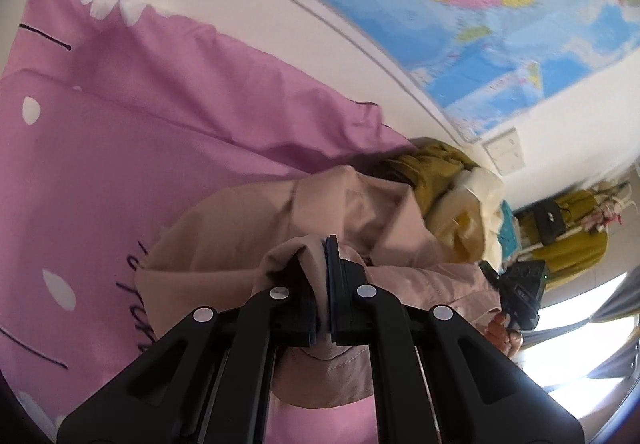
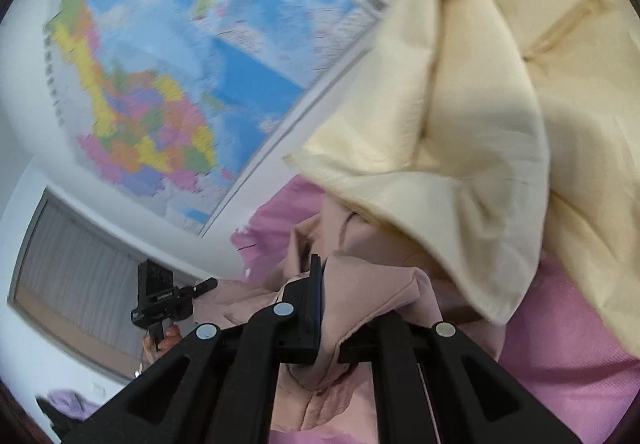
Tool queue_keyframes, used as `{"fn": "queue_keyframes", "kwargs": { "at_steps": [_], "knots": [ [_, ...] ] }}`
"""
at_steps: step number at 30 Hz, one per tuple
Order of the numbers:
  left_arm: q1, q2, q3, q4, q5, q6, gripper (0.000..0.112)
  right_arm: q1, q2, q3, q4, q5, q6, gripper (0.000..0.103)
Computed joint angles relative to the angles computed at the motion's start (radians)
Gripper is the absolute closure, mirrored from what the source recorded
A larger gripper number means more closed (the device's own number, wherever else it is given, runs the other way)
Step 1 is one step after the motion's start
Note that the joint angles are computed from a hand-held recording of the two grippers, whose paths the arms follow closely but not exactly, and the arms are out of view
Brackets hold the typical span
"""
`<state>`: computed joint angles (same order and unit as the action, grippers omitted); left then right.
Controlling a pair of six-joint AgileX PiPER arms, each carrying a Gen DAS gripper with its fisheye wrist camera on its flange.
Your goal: Fold large clothes
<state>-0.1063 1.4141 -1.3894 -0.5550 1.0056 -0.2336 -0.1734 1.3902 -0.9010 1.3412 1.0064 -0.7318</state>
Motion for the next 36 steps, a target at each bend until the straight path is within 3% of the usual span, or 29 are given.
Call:
{"fn": "queue_keyframes", "kwargs": {
  "at_steps": [5, 6, 8, 9, 10, 13, 17, 20, 24, 27, 29, 31, 32, 33, 34, 36],
  "knots": [
    [0.035, 0.092, -0.033, -0.023, 0.012, 0.019, 0.105, 0.01, 0.073, -0.045, -0.041, -0.036, 0.061, 0.093],
    [0.037, 0.106, -0.041, -0.017, 0.017, 0.014, 0.1, 0.014, 0.083, -0.056, -0.056, -0.038, 0.072, 0.093],
    [0.035, 0.123, -0.051, 0.016, 0.011, 0.009, 0.093, 0.022, 0.086, -0.071, -0.085, -0.045, 0.103, 0.083],
    [0.04, 0.123, -0.046, 0.008, 0.007, 0.022, 0.086, 0.022, 0.083, -0.078, -0.098, -0.039, 0.114, 0.073],
    [0.049, 0.12, -0.037, -0.017, 0.004, 0.047, 0.072, 0.026, 0.069, -0.082, -0.121, -0.042, 0.128, 0.063],
    [0.038, 0.058, 0.001, 0.036, -0.037, 0.04, 0.055, 0.034, 0.007, -0.077, -0.175, -0.056, 0.145, 0.046],
    [-0.011, -0.061, 0.051, 0.126, -0.085, 0.037, 0.044, 0.072, -0.155, -0.05, -0.297, -0.113, 0.172, 0.037],
    [-0.154, -0.127, 0.059, 0.358, -0.09, -0.078, 0.031, 0.144, -0.291, -0.015, -0.414, -0.206, 0.218, 0.036],
    [-0.415, -0.095, 0.034, 0.686, -0.028, -0.201, 0.027, 0.473, -0.325, -0.03, -0.812, -0.367, 0.447, 0.036],
    [-0.505, 0.006, -0.014, 0.795, 0.038, -0.228, 0.027, 0.669, -0.194, -0.08, -1.112, -0.412, 0.655, 0.036],
    [-0.506, 0.083, -0.056, 0.825, 0.085, -0.24, 0.042, 0.765, -0.094, -0.119, -1.312, -0.422, 0.808, 0.037],
    [-0.46, 0.136, -0.086, 0.789, 0.102, -0.229, 0.08, 0.835, 0.014, -0.172, -1.512, -0.401, 0.954, 0.037],
    [-0.428, 0.156, -0.1, 0.774, 0.101, -0.223, 0.088, 0.864, 0.05, -0.182, -1.596, -0.394, 1.028, 0.041],
    [-0.404, 0.163, -0.107, 0.766, 0.094, -0.217, 0.1, 0.88, 0.094, -0.2, -1.645, -0.388, 1.066, 0.059],
    [-0.384, 0.162, -0.11, 0.752, 0.085, -0.21, 0.104, 0.885, 0.117, -0.212, -1.653, -0.383, 1.078, 0.095],
    [-0.313, 0.145, -0.121, 0.658, 0.053, -0.165, 0.105, 0.873, 0.123, -0.221, -1.642, -0.391, 1.082, 0.096]
  ]
}}
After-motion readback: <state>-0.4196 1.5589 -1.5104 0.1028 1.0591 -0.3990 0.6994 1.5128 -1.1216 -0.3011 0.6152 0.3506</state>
